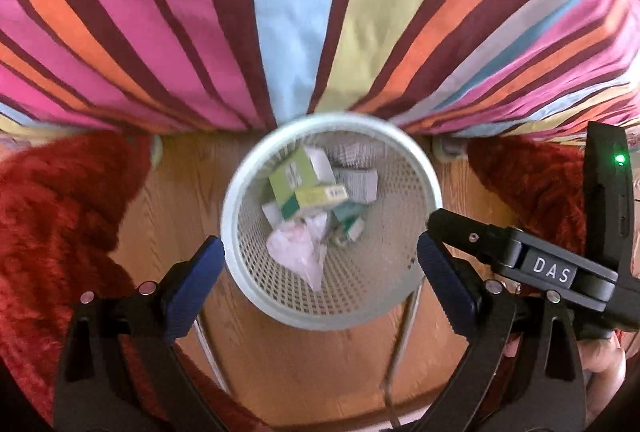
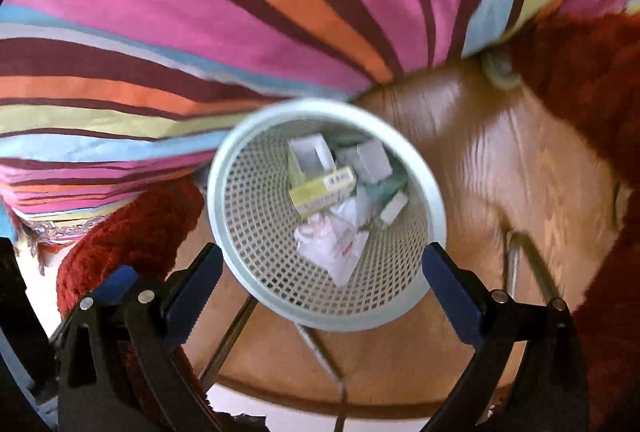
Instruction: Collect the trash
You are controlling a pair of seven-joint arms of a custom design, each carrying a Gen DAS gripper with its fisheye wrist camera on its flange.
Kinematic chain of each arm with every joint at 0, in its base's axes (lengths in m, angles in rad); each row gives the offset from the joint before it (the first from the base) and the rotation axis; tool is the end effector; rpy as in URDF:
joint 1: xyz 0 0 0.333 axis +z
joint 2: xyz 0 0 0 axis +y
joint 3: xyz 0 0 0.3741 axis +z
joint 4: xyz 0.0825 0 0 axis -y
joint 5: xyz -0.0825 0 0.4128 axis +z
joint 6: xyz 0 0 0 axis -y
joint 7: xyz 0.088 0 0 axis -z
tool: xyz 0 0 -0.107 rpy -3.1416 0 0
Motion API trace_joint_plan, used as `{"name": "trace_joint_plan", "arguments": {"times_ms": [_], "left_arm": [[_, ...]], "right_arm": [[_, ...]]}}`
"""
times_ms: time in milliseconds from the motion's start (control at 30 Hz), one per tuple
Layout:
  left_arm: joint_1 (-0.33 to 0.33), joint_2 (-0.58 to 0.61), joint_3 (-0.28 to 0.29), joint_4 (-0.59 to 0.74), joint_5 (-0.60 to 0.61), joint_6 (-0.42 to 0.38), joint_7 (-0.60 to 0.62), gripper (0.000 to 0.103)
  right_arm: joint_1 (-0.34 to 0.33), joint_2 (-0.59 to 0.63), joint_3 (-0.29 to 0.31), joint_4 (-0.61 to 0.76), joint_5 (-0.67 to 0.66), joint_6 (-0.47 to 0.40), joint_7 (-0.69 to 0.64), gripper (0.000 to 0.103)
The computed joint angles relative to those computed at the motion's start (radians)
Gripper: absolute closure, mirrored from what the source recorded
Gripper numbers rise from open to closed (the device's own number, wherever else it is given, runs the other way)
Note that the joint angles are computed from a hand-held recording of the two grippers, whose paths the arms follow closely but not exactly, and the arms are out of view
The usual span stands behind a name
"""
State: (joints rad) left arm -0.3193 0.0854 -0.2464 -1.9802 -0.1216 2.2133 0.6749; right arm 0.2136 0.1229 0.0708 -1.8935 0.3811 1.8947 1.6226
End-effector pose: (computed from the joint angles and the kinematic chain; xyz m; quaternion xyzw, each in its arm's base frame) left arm 0.5225 -0.3321 0.4843 0.8291 -0.5507 0.0779 0.0574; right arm 0.5806 0.1965 0.4790 -0.7241 0.6632 0.1813 0.0553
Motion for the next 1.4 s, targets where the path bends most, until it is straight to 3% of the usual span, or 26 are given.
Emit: {"name": "trace_joint_plan", "arguments": {"times_ms": [333,833,1000,1400], "left_arm": [[-0.002,-0.079,-0.008,-0.028,0.193,0.053,-0.126,0.009],[-0.004,-0.119,-0.036,0.049,0.51,-0.034,-0.233,0.009],[0.001,-0.145,-0.048,0.06,0.595,-0.054,-0.277,0.009],[0.006,-0.15,-0.065,0.094,0.664,-0.082,-0.316,0.009]], "right_arm": [[0.014,-0.124,-0.013,-0.056,-0.05,0.198,-0.063,0.008],[0.061,-0.249,-0.028,-0.124,-0.168,0.51,-0.145,0.008],[0.073,-0.263,-0.034,-0.139,-0.172,0.548,-0.152,0.008],[0.086,-0.286,-0.045,-0.155,-0.18,0.618,-0.174,0.008]]}}
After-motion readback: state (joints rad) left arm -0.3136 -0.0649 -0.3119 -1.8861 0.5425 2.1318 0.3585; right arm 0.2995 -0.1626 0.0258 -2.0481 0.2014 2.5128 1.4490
